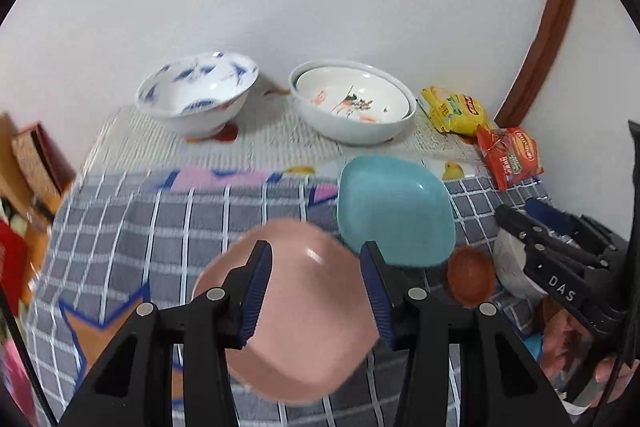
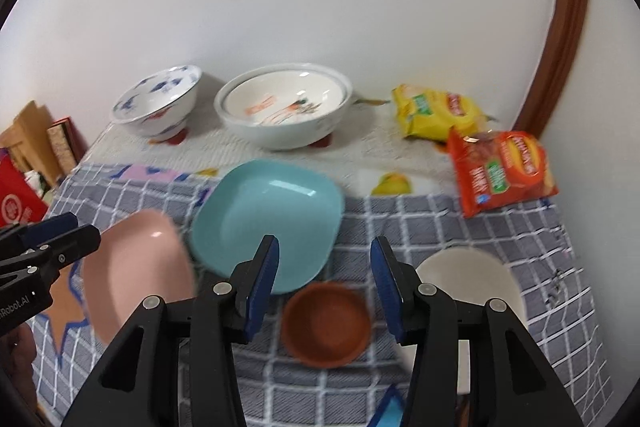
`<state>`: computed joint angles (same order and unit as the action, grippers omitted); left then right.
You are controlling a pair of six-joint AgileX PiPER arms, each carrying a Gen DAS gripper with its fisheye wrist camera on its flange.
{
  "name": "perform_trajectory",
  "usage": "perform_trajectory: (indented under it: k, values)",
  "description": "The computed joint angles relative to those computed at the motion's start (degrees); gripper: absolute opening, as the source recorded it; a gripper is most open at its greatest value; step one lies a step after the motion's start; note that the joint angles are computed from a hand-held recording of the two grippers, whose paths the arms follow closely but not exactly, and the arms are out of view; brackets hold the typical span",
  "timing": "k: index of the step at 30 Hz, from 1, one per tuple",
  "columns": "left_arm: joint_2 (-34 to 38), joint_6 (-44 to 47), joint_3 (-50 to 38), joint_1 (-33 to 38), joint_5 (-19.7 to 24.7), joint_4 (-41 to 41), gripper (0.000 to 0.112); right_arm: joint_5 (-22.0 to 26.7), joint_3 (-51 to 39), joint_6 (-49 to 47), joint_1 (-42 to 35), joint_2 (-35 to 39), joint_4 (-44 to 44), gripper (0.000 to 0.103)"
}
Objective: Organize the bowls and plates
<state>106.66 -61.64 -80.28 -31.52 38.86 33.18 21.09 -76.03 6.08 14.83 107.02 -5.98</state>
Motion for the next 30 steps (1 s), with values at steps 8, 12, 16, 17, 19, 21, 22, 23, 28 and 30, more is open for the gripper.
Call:
perform_trajectory:
  k: [8,12,16,17,19,21,22,23,28,30]
  values:
    - [9.5,3.9,-12.2,1.2,3.5,2.6,0.044,5.7,-13.2,-7.6,-3.2,9.4,12.4,0.047]
    - [14.7,11.6,-19.1,3.7,3.8,-4.5,0.044,8.6,-20.8,-3.6,-1.9,15.1,8.2,0.047]
    - [20.4,19.7,-27.0,5.5,6.9,-11.5,0.044,9.3,-24.6,-7.0,-2.4,18.8,13.5,0.048]
    - [21.7,21.5,-28.6,6.0,7.4,-13.1,0.044,8.9,-24.7,-6.1,-2.3,19.2,13.3,0.047]
    - [23.9,23.4,-31.0,6.5,8.2,-14.7,0.044,7.9,-24.8,-6.4,-2.4,20.0,14.5,0.048]
    - [25.2,25.0,-32.4,6.9,8.4,-15.4,0.044,8.1,-25.6,-6.8,-2.7,21.0,15.5,0.048]
    - [25.9,25.7,-33.4,7.0,8.7,-15.9,0.044,8.8,-26.2,-5.3,-2.5,21.5,14.0,0.048]
    - [27.0,26.7,-35.0,7.2,9.7,-16.6,0.044,9.2,-26.5,-4.3,-2.4,21.7,12.9,0.047]
    - [30.5,29.2,-39.2,7.9,10.5,-20.0,0.044,7.6,-24.7,-0.2,-2.1,21.3,8.5,0.047]
    - [31.5,31.2,-40.5,8.3,11.2,-22.6,0.044,6.7,-24.0,-0.4,-2.3,21.2,9.0,0.047]
